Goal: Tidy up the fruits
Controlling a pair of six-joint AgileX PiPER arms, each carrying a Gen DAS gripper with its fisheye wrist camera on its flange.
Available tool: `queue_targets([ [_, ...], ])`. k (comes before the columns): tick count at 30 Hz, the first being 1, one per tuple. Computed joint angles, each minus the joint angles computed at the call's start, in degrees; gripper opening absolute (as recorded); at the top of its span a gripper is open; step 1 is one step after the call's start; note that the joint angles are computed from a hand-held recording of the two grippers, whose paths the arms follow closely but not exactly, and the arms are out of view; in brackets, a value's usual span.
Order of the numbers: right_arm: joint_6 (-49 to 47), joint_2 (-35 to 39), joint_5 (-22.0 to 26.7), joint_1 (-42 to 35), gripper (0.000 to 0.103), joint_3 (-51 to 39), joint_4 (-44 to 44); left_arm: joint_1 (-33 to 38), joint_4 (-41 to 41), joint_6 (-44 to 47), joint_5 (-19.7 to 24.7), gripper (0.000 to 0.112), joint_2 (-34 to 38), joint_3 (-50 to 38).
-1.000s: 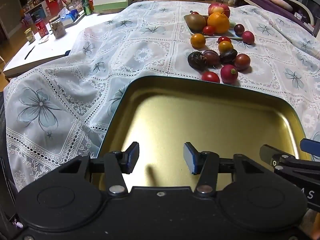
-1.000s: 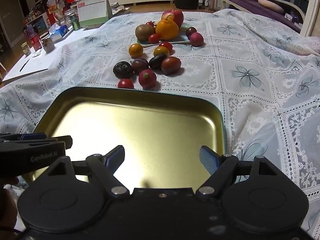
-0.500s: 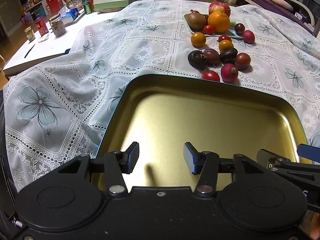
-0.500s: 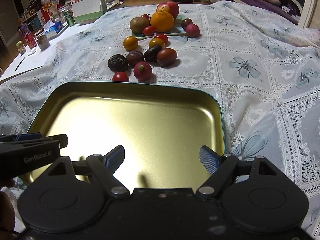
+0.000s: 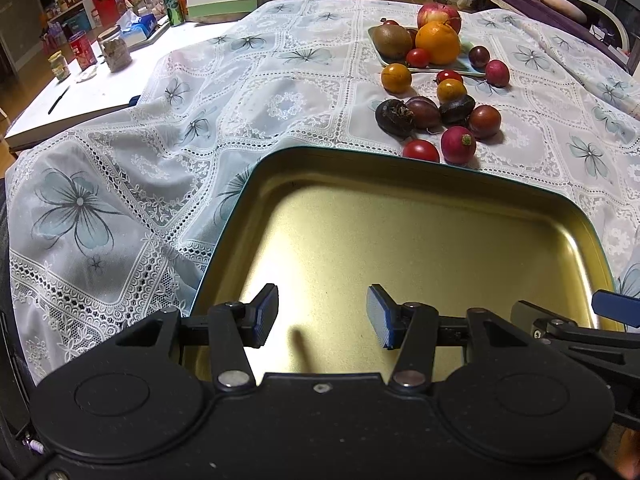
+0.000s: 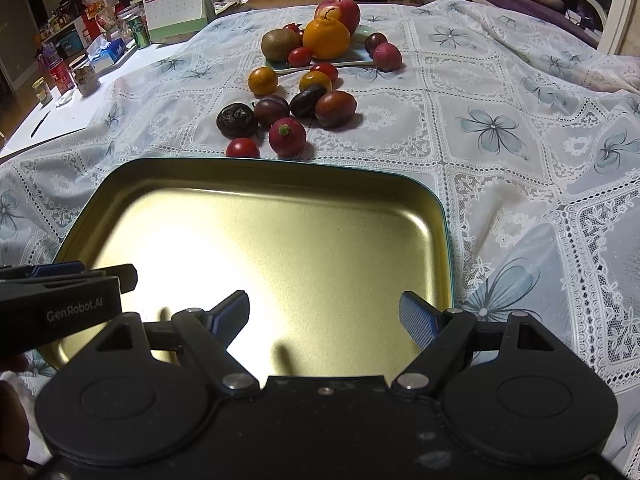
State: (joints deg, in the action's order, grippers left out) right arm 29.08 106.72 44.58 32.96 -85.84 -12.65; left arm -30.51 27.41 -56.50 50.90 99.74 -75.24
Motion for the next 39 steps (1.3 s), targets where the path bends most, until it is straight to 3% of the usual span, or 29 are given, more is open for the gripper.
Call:
queue_targets([
  [33, -0.1, 0.4, 0.5, 0.5, 0.085, 0.0, -0.3, 0.7, -1.9, 1.0, -0.5, 0.057, -0.3, 0.3],
  [39, 0.8, 2.0, 3.6, 0.5, 0.085, -2.5, -0.8, 1.7, -4.2, 3.0, -0.7, 0.057, -0.3, 0.0],
])
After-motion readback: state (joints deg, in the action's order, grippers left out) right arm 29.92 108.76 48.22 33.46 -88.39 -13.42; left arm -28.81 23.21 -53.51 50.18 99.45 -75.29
